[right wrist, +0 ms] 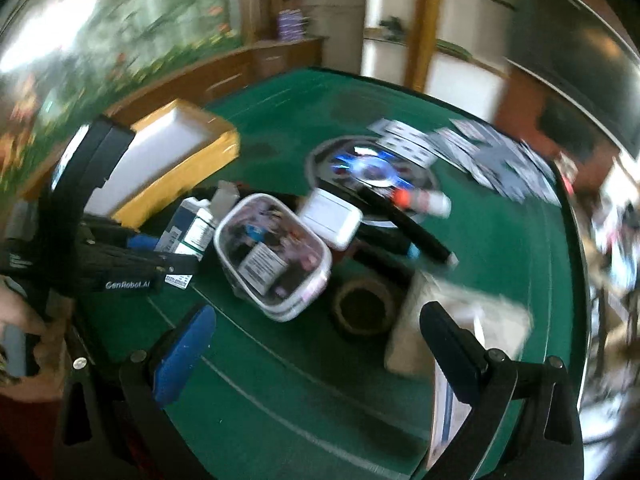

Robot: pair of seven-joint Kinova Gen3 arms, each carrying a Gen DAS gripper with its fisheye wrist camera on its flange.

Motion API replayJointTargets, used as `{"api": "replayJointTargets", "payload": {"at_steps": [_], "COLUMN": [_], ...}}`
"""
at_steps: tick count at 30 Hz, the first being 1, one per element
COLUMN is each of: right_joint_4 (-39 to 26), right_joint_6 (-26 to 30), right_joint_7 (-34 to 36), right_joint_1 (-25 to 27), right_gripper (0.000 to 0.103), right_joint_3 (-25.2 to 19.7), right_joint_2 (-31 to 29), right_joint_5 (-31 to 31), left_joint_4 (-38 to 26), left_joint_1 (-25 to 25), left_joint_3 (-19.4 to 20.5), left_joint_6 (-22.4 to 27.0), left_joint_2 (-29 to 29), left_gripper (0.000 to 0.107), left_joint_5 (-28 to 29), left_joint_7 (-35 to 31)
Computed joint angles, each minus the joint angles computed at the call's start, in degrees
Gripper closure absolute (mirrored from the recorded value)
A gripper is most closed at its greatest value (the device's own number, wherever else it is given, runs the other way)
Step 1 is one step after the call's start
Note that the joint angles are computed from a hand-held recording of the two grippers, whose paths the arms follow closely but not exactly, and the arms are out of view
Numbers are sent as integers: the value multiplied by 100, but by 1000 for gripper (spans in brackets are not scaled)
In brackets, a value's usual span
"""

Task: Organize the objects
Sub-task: 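Grasp the white-and-blue medicine box with the left gripper, then lift the medicine box with the left gripper while the right gripper grasps the clear cartoon pouch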

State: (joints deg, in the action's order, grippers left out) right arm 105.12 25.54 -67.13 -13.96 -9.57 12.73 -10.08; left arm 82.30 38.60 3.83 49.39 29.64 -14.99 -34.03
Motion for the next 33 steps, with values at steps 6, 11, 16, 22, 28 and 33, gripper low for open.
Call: {"api": "replayJointTargets", "payload": {"at_steps": [6,11,16,22,28,33], "right_joint_4": [-685,-1210,-1424,-1185,-974,-857], "right_joint_6": [384,885,1127,792,640,541], "right_joint_7": [169,77,-142,-659,-833,-1139], "right_joint_1": [-543,-883,-1184,-1223,-978,-1015], "right_gripper": [1,1,20,22,22,22], "right_joint_3": [108,226,405,393,183,263], "right_joint_2": [600,1095,1380,1253,957,773], "right_joint_5": [856,1331,1612,1662,1281,1269], "left_joint_4": [231,357,445,522,508,547], "left_joint_1": [-63,-107,-218,-304,-320,-315], "left_joint_3": [85,124,148,168,160,144], "left_joint_6": [-84,-128,-176,-282,-309,-367], "left_joint_2": [-149,-222,-256,-307,-386,-523], "left_gripper": [74,74,74,74,74,74], "left_joint_5": [122,179,277,345,332,284], "left_joint_7": [-62,-142,-247,-390,-488,-484]}}
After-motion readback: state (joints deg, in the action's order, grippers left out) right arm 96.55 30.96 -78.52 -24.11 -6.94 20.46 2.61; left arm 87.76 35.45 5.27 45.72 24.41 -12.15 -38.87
